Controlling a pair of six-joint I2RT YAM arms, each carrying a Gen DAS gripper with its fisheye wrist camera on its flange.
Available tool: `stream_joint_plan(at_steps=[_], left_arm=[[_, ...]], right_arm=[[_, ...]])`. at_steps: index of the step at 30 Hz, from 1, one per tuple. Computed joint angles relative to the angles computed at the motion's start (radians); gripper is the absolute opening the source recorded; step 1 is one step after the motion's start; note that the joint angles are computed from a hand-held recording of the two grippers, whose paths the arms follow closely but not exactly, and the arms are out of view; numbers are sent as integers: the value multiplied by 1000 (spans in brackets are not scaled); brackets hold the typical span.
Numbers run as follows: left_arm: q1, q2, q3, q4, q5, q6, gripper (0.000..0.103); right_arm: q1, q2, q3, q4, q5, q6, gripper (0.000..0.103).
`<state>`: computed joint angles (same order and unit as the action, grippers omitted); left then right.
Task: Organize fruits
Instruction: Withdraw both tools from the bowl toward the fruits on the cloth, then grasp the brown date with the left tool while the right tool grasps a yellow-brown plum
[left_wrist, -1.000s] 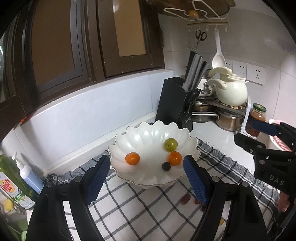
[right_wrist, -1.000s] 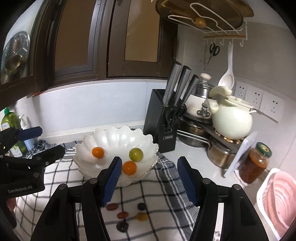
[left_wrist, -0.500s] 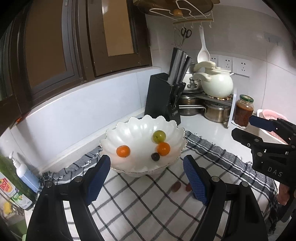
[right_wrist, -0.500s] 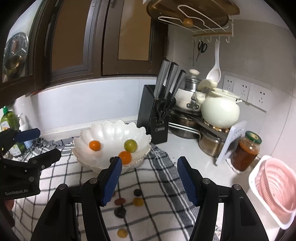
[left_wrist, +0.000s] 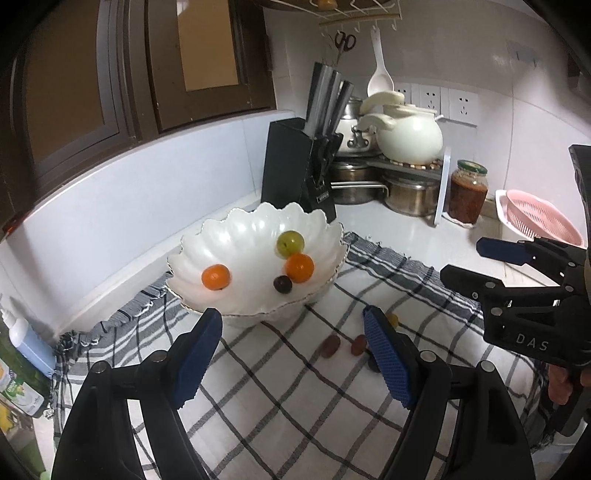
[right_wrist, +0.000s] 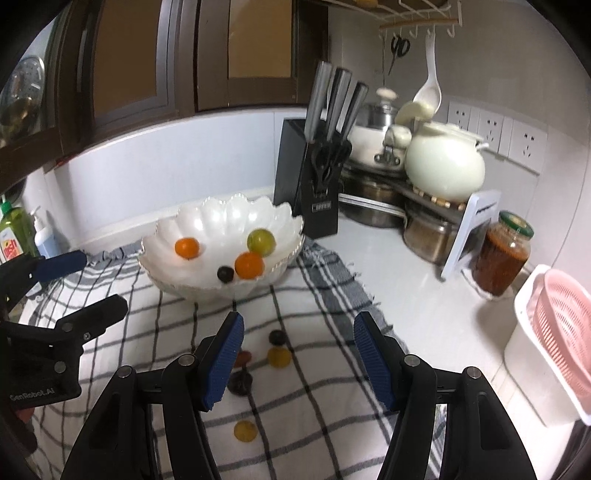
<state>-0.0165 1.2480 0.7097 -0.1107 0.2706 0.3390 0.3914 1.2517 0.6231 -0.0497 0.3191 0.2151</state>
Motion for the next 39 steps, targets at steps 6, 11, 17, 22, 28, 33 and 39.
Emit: stream_joint_plan(at_steps=[6, 11, 17, 22, 28, 33, 39], left_arm=[[-6, 49, -11, 12, 4, 10, 77], [-11, 106, -14, 40, 2, 13, 76], [-21, 164, -17, 74, 1, 25, 75], [-30, 235, -3, 112, -1, 30, 72], [-45, 319, 29, 130, -7, 27, 64], [-61, 379, 64, 131, -11, 26, 60], [-69, 467, 135, 94, 12, 21, 50]], right_arm=[[-18, 47, -6, 0, -40, 22, 63], [-35, 102, 0, 14, -72, 16, 63], [-49, 164, 11, 34, -101, 10, 63], [-63, 220, 24, 57, -122, 5, 63], [-78, 280, 44, 82, -145, -12, 61], [-91, 333, 70, 102, -175, -16, 54], [-108, 400, 112, 109, -220, -23, 47]])
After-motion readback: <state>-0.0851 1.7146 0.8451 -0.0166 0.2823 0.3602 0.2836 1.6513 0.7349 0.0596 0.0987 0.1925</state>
